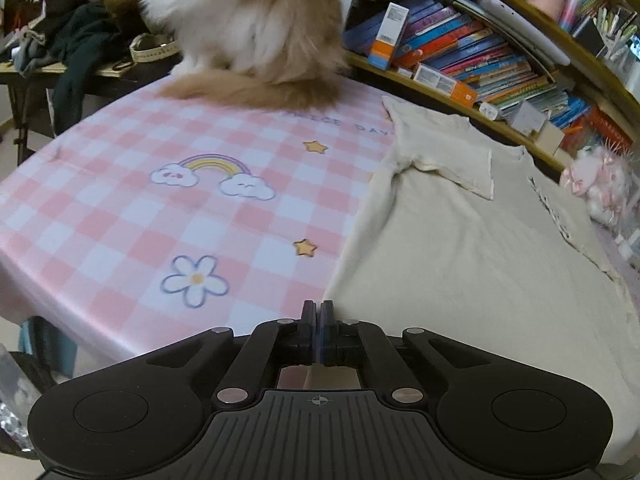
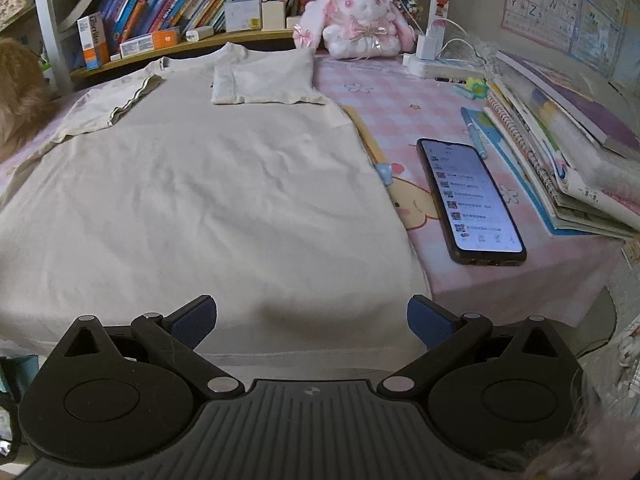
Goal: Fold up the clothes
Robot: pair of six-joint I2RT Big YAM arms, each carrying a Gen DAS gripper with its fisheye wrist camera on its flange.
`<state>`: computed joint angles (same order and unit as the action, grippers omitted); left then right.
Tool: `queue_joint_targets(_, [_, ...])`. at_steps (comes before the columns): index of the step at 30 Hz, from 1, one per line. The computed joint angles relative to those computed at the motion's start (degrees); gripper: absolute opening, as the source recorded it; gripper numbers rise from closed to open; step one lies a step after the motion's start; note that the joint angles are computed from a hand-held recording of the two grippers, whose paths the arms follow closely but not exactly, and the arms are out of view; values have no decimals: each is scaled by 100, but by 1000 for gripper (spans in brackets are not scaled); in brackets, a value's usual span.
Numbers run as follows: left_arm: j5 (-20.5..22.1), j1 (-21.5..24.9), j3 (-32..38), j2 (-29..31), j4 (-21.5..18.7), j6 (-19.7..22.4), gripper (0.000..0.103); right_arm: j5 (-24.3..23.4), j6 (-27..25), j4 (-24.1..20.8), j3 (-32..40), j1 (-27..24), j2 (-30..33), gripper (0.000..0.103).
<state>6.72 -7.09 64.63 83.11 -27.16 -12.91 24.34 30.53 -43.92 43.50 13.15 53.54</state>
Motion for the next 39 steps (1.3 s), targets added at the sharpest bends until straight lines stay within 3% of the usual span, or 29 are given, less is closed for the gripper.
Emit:
queue_joint_targets(7, [119, 109, -104, -181, -139, 171, 6, -196, -117, -79, -146, -288, -179, 100])
queue_joint_targets(10, [648, 263, -235, -404, -158, 398, 14, -356, -204, -159, -207, -424, -294, 100])
queue_joint_targets(14, [1233, 442, -415, -652, -353, 761, 33, -664, -485, -184, -348, -614, -552, 100])
queue_joint_targets(16, [1409, 509, -490, -718, -488, 899, 50, -848, -653, -194, -420, -750, -656, 100])
queue_joint_targets(18, [1581, 577, -562, -780, -632, 1046, 73, -1012, -787, -221, -468, -905, -715, 99])
queue_joint_targets(20, [1605, 620, -537, -704, -863, 1125, 74, -1257, -866, -224, -503, -1133, -716, 92])
queue_joint_targets(22, [1642, 677, -492, -572, -1044, 1143, 74, -1526, -923, -217, -530, -1391, -679, 74])
queue_joint_targets(25, [1691, 758, -512, -467, -1066, 1193, 74, -1829, -1109, -164, -544, -1709, -517, 58])
queue_joint_targets(27, [1791, 810, -481, -370, -1102, 1340, 74, -2011, -1364, -114, -547, -1888, -393, 55])
queue_joint_targets(33, [1562, 752, -176, 3, -1352, 1824, 74, -2629, -2307, -32, -434, -2367, 19, 54])
queue_joint_targets(39, [2005, 756, 119, 298, -1540, 2050, 71, -2971, -2776, -20, -272, -2647, 360, 54])
